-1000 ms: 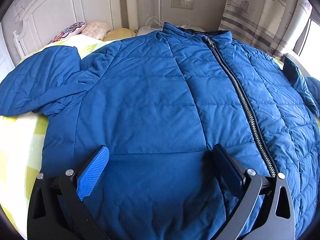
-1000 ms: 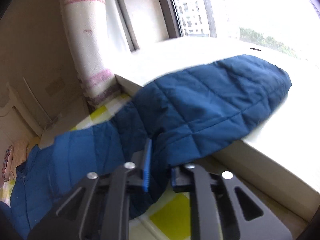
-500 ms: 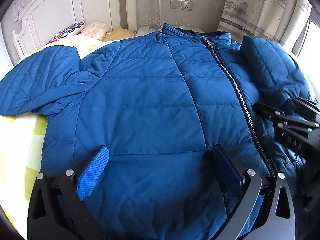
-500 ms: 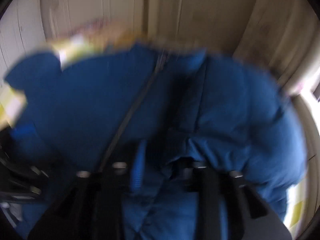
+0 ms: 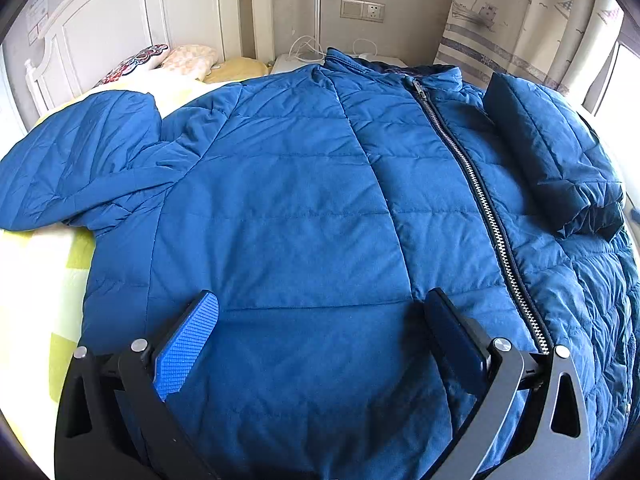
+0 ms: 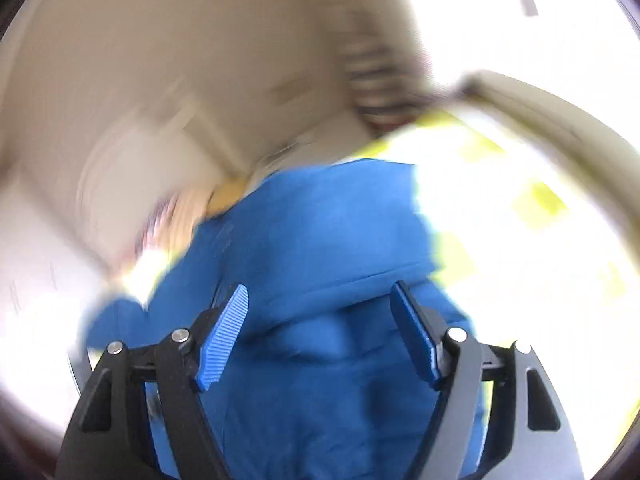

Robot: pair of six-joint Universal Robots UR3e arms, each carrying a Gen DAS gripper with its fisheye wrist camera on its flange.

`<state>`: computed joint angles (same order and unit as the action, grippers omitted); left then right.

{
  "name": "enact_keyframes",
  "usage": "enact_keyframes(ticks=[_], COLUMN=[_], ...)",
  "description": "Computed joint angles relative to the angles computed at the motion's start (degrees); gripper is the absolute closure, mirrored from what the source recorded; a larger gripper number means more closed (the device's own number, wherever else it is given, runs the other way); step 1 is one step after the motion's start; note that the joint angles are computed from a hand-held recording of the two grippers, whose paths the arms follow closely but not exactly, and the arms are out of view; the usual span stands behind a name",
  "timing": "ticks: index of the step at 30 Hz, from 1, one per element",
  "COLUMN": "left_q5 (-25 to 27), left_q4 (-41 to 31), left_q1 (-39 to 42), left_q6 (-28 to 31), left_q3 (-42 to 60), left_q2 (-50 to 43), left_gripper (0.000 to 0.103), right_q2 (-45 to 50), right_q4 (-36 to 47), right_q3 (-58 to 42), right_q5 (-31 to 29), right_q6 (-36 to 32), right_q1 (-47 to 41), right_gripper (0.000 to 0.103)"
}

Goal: Fold large clothes

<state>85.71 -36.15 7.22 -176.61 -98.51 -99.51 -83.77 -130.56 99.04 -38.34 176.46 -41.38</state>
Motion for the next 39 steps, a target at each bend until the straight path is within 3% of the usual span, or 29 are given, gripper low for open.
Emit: enact_keyframes(ticks=[2,4,5,6,7,8,11,15,17,19,20,21,22,26,30,33,35,37,39], left_q5=[-0.1,0.0,0.0,-0.1,0.0,-0.1,0.1,0.1,0.0,-0.2,-0.7,-1.1,-1.7,-2.7,-2.7,-2.4,-3.9,-8.4,-22.2], left_q4=[-0.1,0.0,0.0,-0.1,0.0,-0.1,-0.1,-0.3,-0.3,0.0,0.1,0.2,0.3,0.8,0.8,0.3,-0.1,-0.9,-4.8], left_q1=[0.1,0.0,0.0,0.0,0.0,0.0,0.0,-0.1,-0.1,0.1,0.3,0.6,0.9,1.5,1.5,1.4,2.2,4.7,12.5], left_q6=[0.0,0.0,0.0,0.0,0.0,0.0,0.0,0.0,-0.1,-0.1,-0.1,-0.1,-0.1,-0.1,0.0,0.3,0.6,1.0,0.3], left_q3=[0.1,0.1,0.1,0.2,0.1,0.2,0.3,0.6,0.4,0.2,0.0,-0.1,-0.4,-1.0,-1.0,-0.8,-1.0,-2.0,-3.1], left_q2=[0.0,-0.1,-0.1,-0.1,-0.1,-0.1,-0.2,-0.3,-0.2,0.0,0.1,0.2,0.4,0.7,0.6,0.6,1.0,2.4,4.6], left_gripper=[0.004,0.004,0.004,0.004,0.004,0.004,0.004,0.004,0.004,0.004,0.004,0.004,0.004,0.004,0.004,0.004,0.004,0.004,0.005], right_q2=[6.1,10.2,11.8,12.7,13.1,12.6,8.2,8.0,10.5,14.1,16.8,18.8,18.9,13.9,5.9,3.2,3.1,4.1,5.2], right_q4=[1.3,-0.5,-1.8,-3.5,-8.2,-13.3,-22.7,-25.2,-22.5,-17.3,-13.1,-9.8,-7.9,-11.8,-14.9,-15.6,-18.0,-19.6,-17.6], right_q3=[-2.9,-5.7,-6.9,-7.4,-7.1,-6.6,-4.5,-12.2,-20.2,-28.3,-33.6,-36.9,-37.9,-29.7,-16.9,-10.9,-5.0,-0.9,0.3], right_q5=[3.5,2.7,2.0,2.3,0.7,-1.0,-3.1,-5.5,-8.9,-9.7,-8.3,-5.7,-5.6,-8.3,-12.2,-18.6,-19.8,-20.1,-14.7], right_q6=[3.0,5.2,6.2,6.5,9.5,11.7,12.5,11.9,10.1,7.7,5.5,2.8,1.3,-2.2,-2.0,-0.7,-0.7,-0.4,1.1], right_q1=[-1.4,-0.3,0.5,0.9,2.5,3.8,7.8,17.8,25.8,31.8,34.5,36.6,38.1,37.8,29.3,25.0,20.4,17.0,12.7], right_gripper=[0.029,0.030,0.037,0.056,0.064,0.079,0.084,0.085,0.085,0.078,0.068,0.051,0.044,0.041,0.041,0.041,0.040,0.040,0.044])
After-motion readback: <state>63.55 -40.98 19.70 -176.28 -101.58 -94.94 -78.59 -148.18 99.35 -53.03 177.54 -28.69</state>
